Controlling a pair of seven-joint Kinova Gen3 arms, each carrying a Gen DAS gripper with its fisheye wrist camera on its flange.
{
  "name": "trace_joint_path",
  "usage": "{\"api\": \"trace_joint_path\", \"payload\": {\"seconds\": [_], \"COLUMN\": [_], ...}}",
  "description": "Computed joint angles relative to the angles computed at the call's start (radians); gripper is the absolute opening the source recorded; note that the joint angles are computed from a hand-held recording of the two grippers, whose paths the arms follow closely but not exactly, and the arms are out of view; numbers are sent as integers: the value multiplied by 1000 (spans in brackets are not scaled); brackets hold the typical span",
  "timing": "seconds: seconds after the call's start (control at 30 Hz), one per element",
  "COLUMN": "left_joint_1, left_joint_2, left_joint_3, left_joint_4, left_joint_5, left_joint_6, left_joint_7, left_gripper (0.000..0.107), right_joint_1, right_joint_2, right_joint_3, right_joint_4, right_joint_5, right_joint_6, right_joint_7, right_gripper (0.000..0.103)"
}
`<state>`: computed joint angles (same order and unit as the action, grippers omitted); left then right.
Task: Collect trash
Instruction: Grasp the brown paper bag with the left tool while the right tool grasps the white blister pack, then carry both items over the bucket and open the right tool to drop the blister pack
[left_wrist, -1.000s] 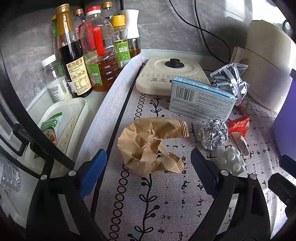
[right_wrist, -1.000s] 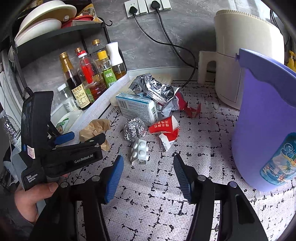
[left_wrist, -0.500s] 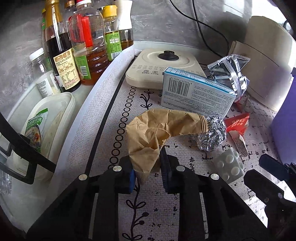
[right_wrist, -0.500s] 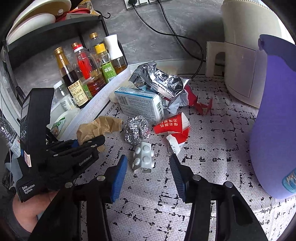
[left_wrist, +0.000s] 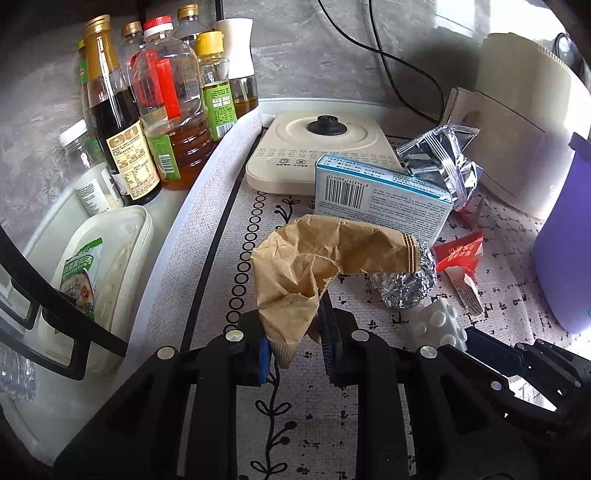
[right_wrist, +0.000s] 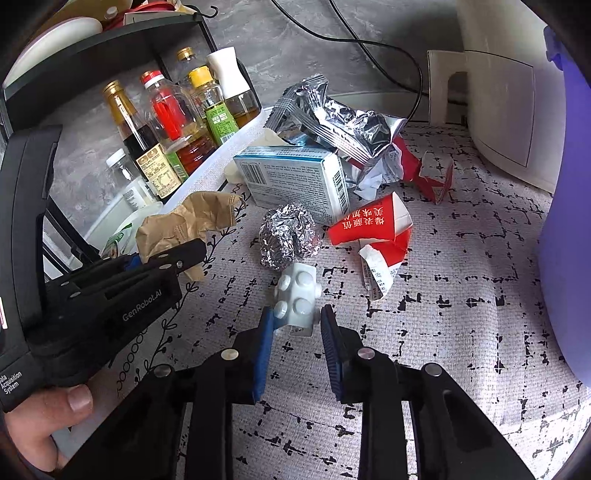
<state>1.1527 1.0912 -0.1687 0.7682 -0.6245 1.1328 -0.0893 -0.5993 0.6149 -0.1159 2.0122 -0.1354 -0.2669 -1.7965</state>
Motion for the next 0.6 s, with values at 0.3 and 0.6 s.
{"api": "trace_joint_path", "payload": {"seconds": [0.3,0.6], "left_joint_1": [14,45], "left_joint_2": [-17,-50], "left_joint_3": [-11,-35], "left_joint_4": [-17,-31], "left_joint_5": [-28,-88], "left_joint_6": [-3,-10], "left_joint_7": [-28,-44], "left_gripper": [22,22], "right_joint_1": [-33,-101], "right_joint_2": [-69,-183], "right_joint_3": [30,87], "right_joint_4": [77,144], "right_joint_5": [-43,-164], "right_joint_6": [-75,-115], "right_joint_7": [21,103], "right_gripper": [25,25]}}
